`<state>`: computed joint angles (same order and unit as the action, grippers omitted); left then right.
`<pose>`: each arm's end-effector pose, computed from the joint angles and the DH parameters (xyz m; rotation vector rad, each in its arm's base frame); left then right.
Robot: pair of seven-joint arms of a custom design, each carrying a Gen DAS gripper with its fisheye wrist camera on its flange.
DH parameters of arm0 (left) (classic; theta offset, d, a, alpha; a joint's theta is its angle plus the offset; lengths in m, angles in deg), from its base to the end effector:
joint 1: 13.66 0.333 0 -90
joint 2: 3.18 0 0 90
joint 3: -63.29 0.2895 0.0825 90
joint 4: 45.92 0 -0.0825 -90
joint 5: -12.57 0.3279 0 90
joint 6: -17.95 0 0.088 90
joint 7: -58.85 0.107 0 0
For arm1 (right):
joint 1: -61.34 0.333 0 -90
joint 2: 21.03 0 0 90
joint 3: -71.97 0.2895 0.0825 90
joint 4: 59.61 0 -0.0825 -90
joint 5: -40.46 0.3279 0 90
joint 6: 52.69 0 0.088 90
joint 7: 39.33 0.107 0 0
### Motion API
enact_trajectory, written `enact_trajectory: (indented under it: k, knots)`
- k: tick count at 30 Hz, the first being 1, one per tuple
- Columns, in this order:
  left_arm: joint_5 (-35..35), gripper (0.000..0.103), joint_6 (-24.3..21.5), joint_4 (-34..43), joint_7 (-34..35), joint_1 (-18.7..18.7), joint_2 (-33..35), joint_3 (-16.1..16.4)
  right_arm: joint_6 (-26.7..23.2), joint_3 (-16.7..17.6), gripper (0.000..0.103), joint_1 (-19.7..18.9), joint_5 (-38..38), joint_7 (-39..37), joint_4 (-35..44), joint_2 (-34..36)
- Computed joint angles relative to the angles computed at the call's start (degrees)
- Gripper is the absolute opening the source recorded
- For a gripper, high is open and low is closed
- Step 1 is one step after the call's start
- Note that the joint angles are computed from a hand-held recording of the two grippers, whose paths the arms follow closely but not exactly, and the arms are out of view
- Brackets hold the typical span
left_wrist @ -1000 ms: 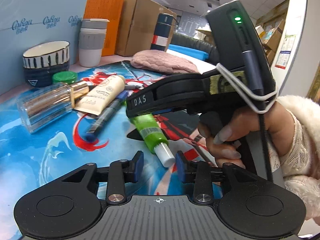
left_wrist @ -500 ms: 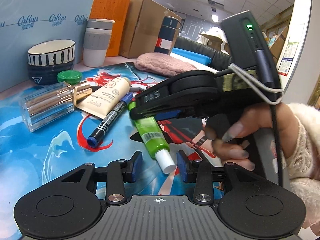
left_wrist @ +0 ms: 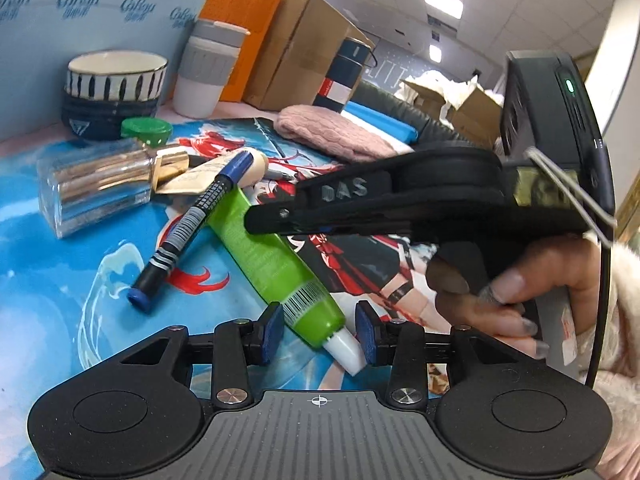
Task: Organize rigid objects
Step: 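Lift the green tube with the right gripper toward the blue box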
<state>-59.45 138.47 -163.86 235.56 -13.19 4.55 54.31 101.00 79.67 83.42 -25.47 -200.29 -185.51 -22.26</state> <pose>0.5201 -0.1214 0.3986 0.8442 -2.4276 1.4708 0.4292 0.2791 0.4392 -1.2667 2.0049 -0.6209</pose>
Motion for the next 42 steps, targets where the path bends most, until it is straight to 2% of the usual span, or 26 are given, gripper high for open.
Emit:
enact_trajectory:
  k: [6,11,13,16,21,24,28,31,33,38,41,42]
  knots:
    - [-0.23,0.038,0.46,-0.32,-0.02,-0.12,-0.24,0.06,3.64,-0.65,0.012,-0.9,1.14,0.79,-1.43,-0.69]
    - [-0.45,0.038,0.77,-0.22,-0.18,-0.08,-0.17,0.1,18.74,-2.95,0.014,-3.75,10.31,-0.4,-6.0,-0.72]
    - [-0.5,0.038,0.74,-0.32,-0.12,-0.04,-0.26,0.11,21.2,-2.75,0.015,-4.7,8.42,2.1,-6.54,-0.56]
    - [-0.56,0.038,0.87,-0.53,0.04,-0.08,-0.47,0.12,18.33,-1.92,0.015,-4.29,10.88,-2.25,-5.36,-0.23]
    - [-0.7,0.038,1.03,-0.72,0.24,-0.12,-0.64,0.16,5.81,-0.8,0.012,-1.67,11.52,-13.15,2.62,4.1]
    - [-0.41,0.039,-0.18,-0.52,0.28,0.16,-0.63,0.36,1.38,-0.87,0.011,-0.09,13.18,-16.4,4.44,4.49]
    - [-0.33,0.042,-3.74,-0.1,0.98,1.17,-1.22,0.99,2.89,-1.2,0.011,0.48,5.78,-8.37,2.15,1.04]
    - [-2.27,0.047,-5.81,-0.51,2.49,2.06,-2.59,1.58,1.45,0.09,0.011,0.39,-0.5,-2.16,1.56,-2.06]
    - [-4.0,0.052,-4.25,-2.01,4.3,1.95,-4.55,1.76,-0.07,1.22,0.011,0.39,-4.06,0.56,1.98,-3.6]
    - [-8.15,0.052,-1.03,-3.5,6.08,1.7,-7.64,3.05,-5.26,3.93,0.011,1.44,-11.76,4.33,5.96,-4.29]
    - [-11.09,0.054,-0.83,-3.24,6.87,2.4,-8.68,4.44,-7.36,4.64,0.011,2.31,-17.51,7.27,8.97,-3.57]
    - [-12.18,0.059,-1.01,-3.0,7.41,2.82,-8.75,4.96,-6.89,4.57,0.011,2.5,-20.01,8.45,9.93,-3.25]
